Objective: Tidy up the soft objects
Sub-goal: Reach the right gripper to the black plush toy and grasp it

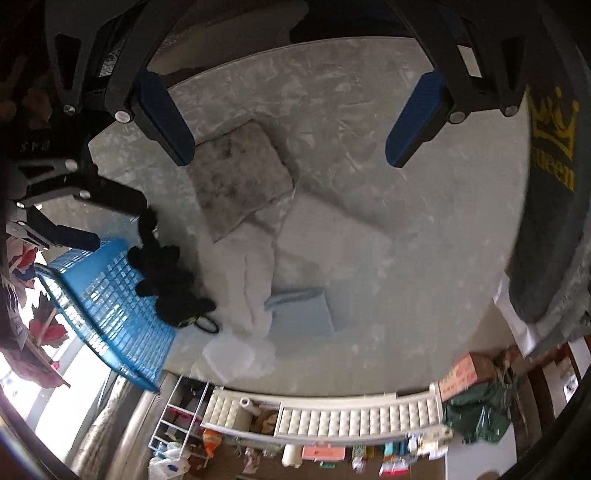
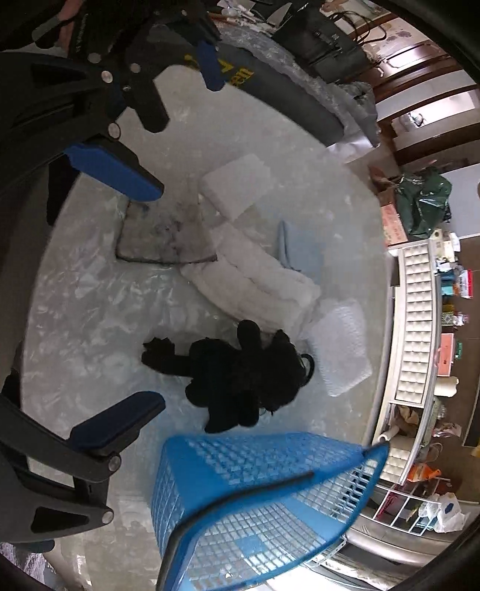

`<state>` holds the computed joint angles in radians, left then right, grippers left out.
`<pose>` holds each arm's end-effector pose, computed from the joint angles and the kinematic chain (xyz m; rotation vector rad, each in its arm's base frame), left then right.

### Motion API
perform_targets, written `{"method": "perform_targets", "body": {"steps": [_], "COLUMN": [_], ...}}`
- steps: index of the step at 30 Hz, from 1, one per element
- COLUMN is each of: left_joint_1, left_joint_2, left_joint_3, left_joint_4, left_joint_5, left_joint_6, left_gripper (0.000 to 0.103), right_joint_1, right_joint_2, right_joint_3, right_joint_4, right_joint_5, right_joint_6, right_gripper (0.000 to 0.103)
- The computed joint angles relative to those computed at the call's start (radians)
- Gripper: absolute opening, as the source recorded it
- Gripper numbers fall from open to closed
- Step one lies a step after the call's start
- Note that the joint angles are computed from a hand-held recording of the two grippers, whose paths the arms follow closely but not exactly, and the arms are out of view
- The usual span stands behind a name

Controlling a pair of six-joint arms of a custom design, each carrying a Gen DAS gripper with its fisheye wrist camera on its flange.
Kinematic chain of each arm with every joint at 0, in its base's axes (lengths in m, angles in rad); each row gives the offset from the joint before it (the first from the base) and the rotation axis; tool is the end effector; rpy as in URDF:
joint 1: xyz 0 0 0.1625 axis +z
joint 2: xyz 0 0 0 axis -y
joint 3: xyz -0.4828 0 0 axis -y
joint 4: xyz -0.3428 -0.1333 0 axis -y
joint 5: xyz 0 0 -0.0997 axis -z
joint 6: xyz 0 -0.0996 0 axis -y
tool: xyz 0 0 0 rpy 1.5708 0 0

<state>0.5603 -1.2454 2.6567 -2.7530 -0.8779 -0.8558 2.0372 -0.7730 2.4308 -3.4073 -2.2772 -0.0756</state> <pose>-0.1397 -0.3201 0.1842 0.2963 2.4809 -0.5531 0.2535 -0.3509 0.1013 0.5789 -2.3863 0.3914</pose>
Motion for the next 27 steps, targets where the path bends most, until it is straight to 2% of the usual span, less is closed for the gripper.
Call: {"method": "perform_targets", "body": {"steps": [2, 7, 14, 19, 23, 27], "left_joint_1": [0.037, 0.102, 0.163, 0.177, 0.193, 0.202], "left_joint_2": [0.031, 0.089, 0.148, 0.149, 0.159, 0.174], "left_joint_3": [0.007, -0.013, -0.023, -0.044, -0.059, -0.064], "left_joint_4": [-0.063, -0.127, -0.225, -0.187, -0.18, -0.18], "left_joint_5": [-0.011, -0.036, -0.048, -0.035, -0.045, -0.058], "left_joint_6": [0.029, 0.079, 0.14, 0.131, 0.139, 0.146], "left_gripper": [0.103, 0.103, 0.103, 0.103, 0.103, 0.103], "right_joint_1": [-0.011, -0.032, -0.055, -0.081, -0.098, -0.119], "right_joint_2": [0.007, 0.03, 0.067, 0.094, 0.097, 0.107], "right_joint_3": [-0.013, -0.056, -0.106, -0.167, -0.196, -0.211], "right_joint_4": [0.023, 0.069, 0.038, 0.074, 0.135, 0.146], "right_joint_5": [-0.009, -0.049, -0.127, -0.168, -0.178, -0.174], "right_joint_6": [0.013, 0.025, 0.032, 0.048, 0.06, 0.058], "right_gripper": [0.101, 0.098, 0.098, 0.095, 0.089, 0.079]}}
